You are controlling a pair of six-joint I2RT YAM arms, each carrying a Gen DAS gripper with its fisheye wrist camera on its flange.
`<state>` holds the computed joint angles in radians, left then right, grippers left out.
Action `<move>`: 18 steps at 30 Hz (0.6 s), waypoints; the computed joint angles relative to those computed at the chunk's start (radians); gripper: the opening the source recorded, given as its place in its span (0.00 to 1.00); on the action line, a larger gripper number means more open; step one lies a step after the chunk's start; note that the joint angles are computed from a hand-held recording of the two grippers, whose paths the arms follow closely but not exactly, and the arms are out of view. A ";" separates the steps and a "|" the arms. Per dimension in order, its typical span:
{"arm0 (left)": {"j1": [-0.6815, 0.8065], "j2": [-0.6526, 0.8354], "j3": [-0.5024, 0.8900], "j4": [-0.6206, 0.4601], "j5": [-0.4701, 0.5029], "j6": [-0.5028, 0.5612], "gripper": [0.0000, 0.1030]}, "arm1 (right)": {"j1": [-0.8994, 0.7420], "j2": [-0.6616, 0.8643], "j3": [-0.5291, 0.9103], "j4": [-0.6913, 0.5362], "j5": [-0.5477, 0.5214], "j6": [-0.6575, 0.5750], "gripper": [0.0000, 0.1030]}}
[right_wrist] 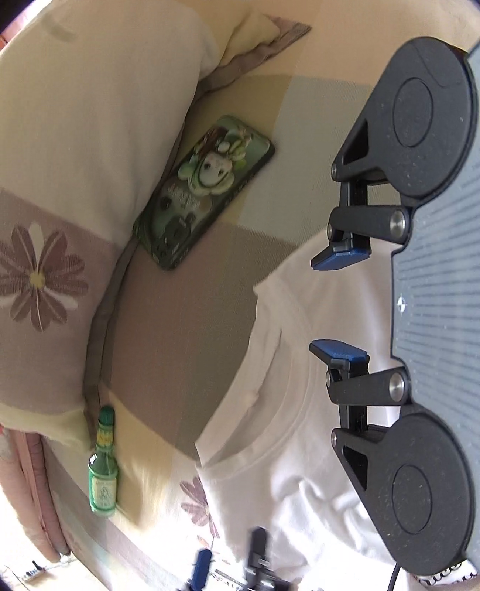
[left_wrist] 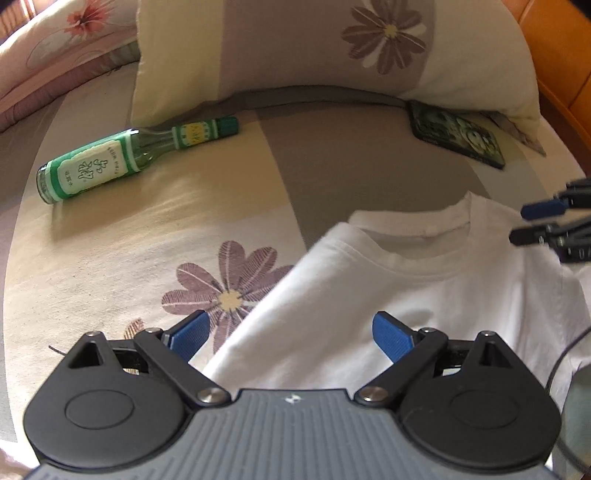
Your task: Fold clothes
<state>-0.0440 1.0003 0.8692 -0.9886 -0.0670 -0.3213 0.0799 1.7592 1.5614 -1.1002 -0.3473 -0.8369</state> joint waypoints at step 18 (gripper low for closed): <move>-0.015 0.018 -0.123 0.087 0.482 0.261 0.93 | 0.073 -0.047 -0.021 -0.046 -0.006 0.088 0.58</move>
<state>-0.0593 1.0186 0.7465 -0.9019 0.4146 -0.0603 0.1534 1.7124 1.5399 -1.1466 -0.3529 -0.7485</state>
